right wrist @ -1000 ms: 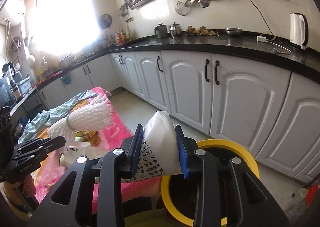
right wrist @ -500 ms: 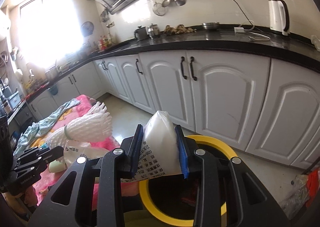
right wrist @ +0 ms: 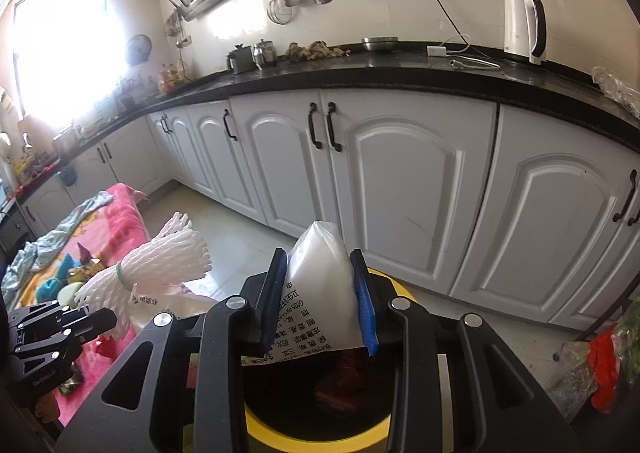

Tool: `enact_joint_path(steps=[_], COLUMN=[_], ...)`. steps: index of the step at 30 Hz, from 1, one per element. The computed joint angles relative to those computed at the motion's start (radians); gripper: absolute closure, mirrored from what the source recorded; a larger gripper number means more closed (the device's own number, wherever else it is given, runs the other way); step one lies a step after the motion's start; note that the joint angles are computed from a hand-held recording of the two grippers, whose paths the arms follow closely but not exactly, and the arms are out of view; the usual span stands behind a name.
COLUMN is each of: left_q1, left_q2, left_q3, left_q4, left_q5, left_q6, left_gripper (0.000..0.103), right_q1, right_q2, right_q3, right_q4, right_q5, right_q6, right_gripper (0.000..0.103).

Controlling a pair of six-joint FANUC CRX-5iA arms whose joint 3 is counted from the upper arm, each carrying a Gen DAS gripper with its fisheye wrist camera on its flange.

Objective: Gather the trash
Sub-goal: 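Carry the white bag and foam net in both grippers over the yellow bin, then open both grippers to drop the white bag and foam net into the bin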

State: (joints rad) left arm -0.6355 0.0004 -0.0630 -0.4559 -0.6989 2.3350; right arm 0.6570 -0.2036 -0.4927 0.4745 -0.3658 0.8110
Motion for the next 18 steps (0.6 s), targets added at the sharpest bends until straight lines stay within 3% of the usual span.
enact_joint_path(steps=[4, 13, 18], left_q1=[0.01, 0.051, 0.059], left_q2=[0.033, 0.099, 0.131], left_q3=[0.009, 0.001, 0.004], left_q4=[0.038, 0.172, 0.211], left_q5=[0.008, 0.056, 0.07], left_q6=[-0.032, -0.124, -0.154], left_gripper=[0.092, 0.092, 0.091], right_q1=[-0.009, -0.028, -0.038], right_q2=[0.026, 0.079, 0.107], right_q3=[0.003, -0.024, -0.005], right_q4=[0.001, 0.148, 0.108], right_q5=[-0.004, -0.028, -0.05], right_q6=[-0.002, -0.117, -0.093], right_gripper=[0.072, 0.072, 0.071])
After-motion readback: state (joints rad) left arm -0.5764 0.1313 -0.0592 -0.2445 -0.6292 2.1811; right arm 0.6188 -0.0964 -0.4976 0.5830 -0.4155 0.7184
